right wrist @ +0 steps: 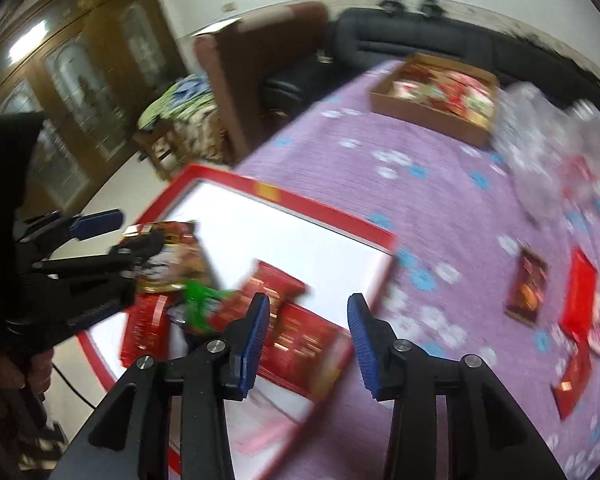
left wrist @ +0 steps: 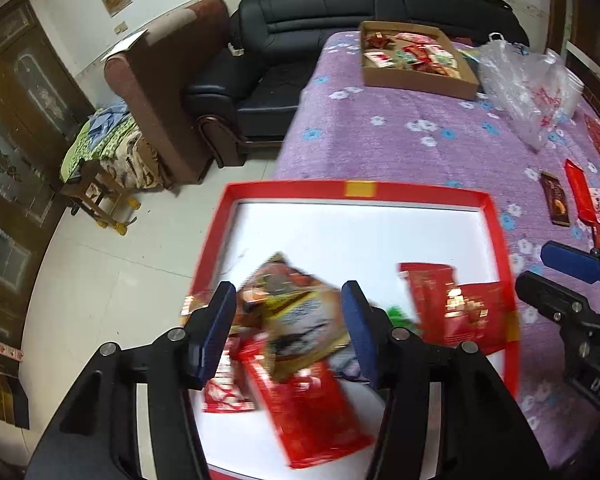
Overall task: Organize snacks
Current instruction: 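Open both tools to release the snacks into the tray, then move both tools back over the snacks on the table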
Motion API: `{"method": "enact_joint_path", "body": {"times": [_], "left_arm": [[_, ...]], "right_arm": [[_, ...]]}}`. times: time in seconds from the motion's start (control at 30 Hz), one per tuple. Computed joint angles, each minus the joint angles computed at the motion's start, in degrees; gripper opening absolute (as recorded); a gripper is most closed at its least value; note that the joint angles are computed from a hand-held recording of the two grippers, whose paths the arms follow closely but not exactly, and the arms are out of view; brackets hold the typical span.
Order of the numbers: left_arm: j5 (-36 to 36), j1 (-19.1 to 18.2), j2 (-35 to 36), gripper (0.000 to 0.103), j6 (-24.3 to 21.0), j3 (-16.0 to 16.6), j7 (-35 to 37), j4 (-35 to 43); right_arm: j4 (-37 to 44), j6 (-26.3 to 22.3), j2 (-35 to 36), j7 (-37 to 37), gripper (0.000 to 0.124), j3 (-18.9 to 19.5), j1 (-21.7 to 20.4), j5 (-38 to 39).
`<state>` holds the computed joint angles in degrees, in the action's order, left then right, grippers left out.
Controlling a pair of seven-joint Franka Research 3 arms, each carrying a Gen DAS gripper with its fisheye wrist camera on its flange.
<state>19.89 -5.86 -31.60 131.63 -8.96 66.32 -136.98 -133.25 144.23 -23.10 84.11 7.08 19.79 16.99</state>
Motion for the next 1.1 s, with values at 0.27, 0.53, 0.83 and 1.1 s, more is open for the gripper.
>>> {"method": "enact_joint_path", "body": {"times": [0.27, 0.53, 0.83, 1.1], "left_arm": [[-0.9, -5.1, 5.3, 0.057, -0.9, -4.4, 0.0, 5.1], [-0.5, -10.9, 14.4, 0.057, -2.3, -8.2, 0.2, 13.2], [-0.1, -14.5, 20.9, 0.073, -5.9, -9.2, -0.1, 18.7], [2.3, -13.7, 21.5, 0.073, -8.4, -8.1, -2.9, 19.0]], "right_arm": [[-8.2, -2.9, -8.9, 2.8, 0.042, -4.4, -7.2, -0.9], [-14.1, -7.1, -17.0, 3.2, 0.043, -9.0, -17.1, -2.4], [-15.6, -9.4, -19.2, 0.9, 0.046, -11.3, -23.0, -2.4], [-12.6, -10.2, -15.0, -0.7, 0.051, -10.1, -21.6, -1.2]]}}
